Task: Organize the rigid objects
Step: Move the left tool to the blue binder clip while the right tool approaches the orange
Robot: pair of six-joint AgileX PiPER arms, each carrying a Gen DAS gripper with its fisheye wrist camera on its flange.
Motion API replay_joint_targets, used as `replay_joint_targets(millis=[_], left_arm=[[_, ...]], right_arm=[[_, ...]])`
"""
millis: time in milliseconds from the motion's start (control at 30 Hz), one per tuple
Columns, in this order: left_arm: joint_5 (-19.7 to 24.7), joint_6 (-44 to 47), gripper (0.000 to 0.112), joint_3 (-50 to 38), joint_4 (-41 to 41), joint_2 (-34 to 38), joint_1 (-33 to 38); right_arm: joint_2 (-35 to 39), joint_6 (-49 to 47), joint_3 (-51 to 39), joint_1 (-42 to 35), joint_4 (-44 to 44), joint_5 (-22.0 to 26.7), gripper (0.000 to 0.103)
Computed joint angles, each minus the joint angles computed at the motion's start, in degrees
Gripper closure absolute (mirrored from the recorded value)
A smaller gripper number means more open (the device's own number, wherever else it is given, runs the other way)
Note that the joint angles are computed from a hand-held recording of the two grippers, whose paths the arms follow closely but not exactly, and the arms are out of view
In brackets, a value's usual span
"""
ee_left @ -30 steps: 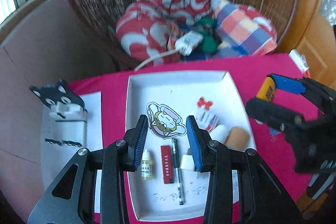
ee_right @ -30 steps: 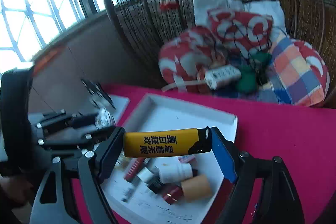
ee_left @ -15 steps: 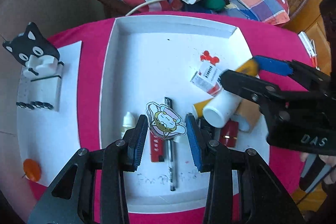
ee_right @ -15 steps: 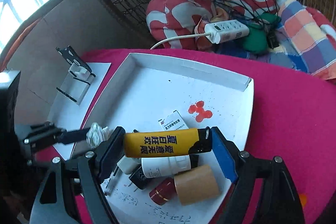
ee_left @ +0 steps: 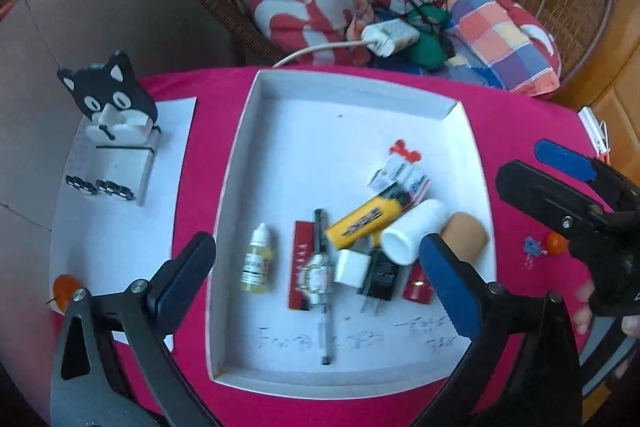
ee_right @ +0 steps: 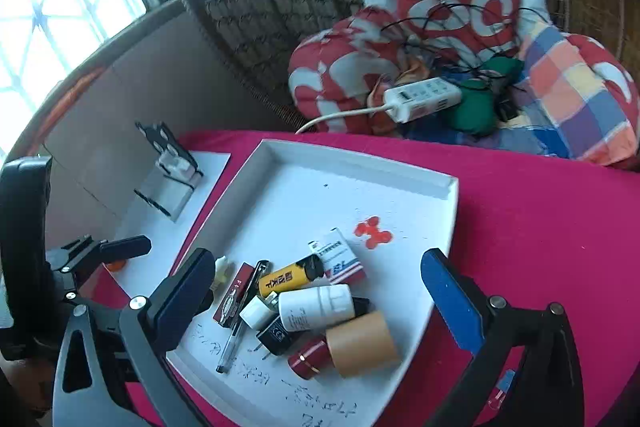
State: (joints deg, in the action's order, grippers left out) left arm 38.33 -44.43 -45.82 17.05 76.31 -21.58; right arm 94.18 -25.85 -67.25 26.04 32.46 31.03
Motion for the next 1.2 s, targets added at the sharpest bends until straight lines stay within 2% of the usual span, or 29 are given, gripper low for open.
replay_joint_targets(millis=[233,567,767,1100,1133,1167,1200], left_arm=[[1.9,-7.7,0.010,-7.5,3.6,5.5,-12.0],[2.8,-7.8,0.010,-23.6,1.2,20.5,-22.8],[3.1,-1.4,0.010,-31.4,-6.1,29.9,-25.2],[7.8,-1.4,0.010,-44.5,-2.9,44.7,-29.2],[7.9,-1.0,0.011,-45.1,-3.0,45.5,-29.0],[8.0,-0.4,0.016,-46.1,-3.3,46.5,-28.9],[8.1,0.1,0.026,-46.8,-3.3,47.3,-28.9]], right_arm=[[-6.2,-6.7,5.0,-8.5,3.9,1.9,0.000],[-9.4,-18.8,9.1,-28.3,7.8,6.9,0.000],[-7.5,-26.7,9.8,-38.3,7.5,9.9,0.000],[-1.0,-34.2,7.6,-47.9,3.7,14.5,0.000],[-0.4,-35.2,7.1,-48.6,3.4,15.1,0.000],[0.0,-35.7,6.8,-49.1,3.2,15.4,0.000],[0.4,-36.1,6.4,-49.4,2.9,15.7,0.000]])
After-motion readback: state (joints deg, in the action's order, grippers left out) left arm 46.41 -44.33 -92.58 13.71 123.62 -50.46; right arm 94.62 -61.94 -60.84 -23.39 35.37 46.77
